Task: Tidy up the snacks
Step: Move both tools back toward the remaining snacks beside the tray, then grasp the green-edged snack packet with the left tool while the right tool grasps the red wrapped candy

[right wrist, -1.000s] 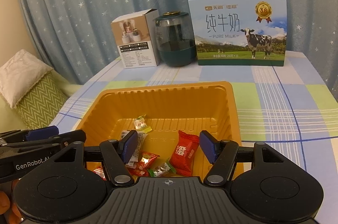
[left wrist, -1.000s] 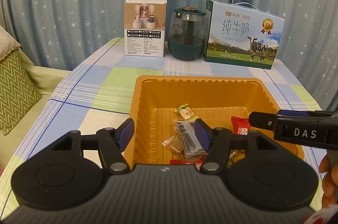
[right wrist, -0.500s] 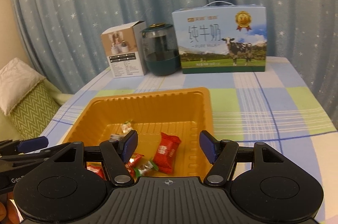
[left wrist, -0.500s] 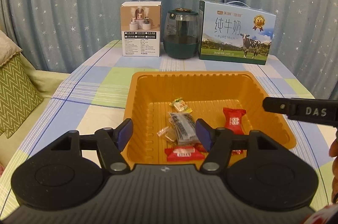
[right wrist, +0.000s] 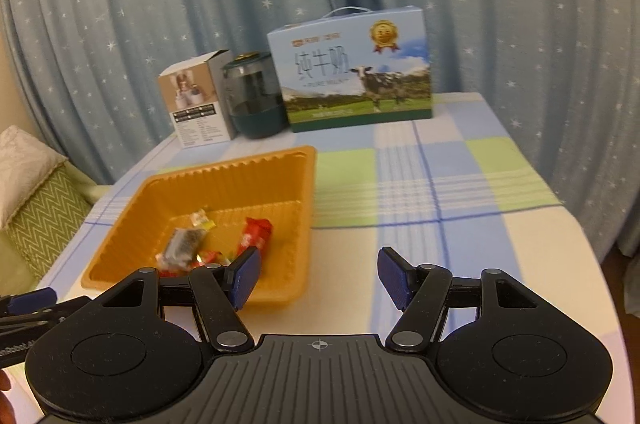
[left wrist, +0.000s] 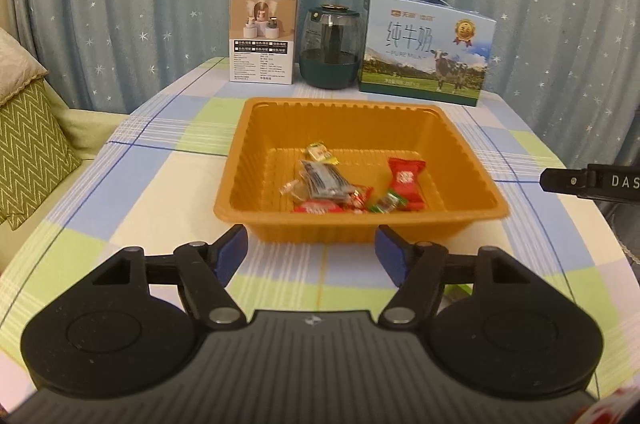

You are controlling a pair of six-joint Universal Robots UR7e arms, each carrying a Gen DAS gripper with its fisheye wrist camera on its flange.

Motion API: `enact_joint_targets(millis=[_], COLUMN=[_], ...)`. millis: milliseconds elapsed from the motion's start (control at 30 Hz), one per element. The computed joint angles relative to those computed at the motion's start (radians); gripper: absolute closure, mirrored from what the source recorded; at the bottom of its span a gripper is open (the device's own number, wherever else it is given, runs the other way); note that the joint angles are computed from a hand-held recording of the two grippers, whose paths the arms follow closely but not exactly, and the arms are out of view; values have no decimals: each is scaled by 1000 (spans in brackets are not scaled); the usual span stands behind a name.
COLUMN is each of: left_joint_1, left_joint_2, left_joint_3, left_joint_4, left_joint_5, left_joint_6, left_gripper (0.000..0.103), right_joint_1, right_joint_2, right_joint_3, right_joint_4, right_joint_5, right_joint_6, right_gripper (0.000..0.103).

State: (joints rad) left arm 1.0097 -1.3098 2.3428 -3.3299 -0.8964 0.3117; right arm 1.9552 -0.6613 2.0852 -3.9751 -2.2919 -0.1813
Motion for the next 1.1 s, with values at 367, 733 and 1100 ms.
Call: enact_joint_targets(millis=[367,733,1100], left_joint_1=[-58,-78,-61], left_joint_2=[-43,31,149], left_joint_3=[116,116,80], left_joint_4=[48,79,75], left_joint_5=[-1,-118,-146], left_joint_6=[-51,-160,-210], left_gripper=[35,35,53], right_joint_1=[26,-42,-95], right_joint_2=[-57,-106,-136], right_joint_3=[149,159,164], right_joint_4=[9,145,210], right_joint_5=[-29,49,79], right_joint_6=[56,-29,-86], right_gripper=[38,38,38])
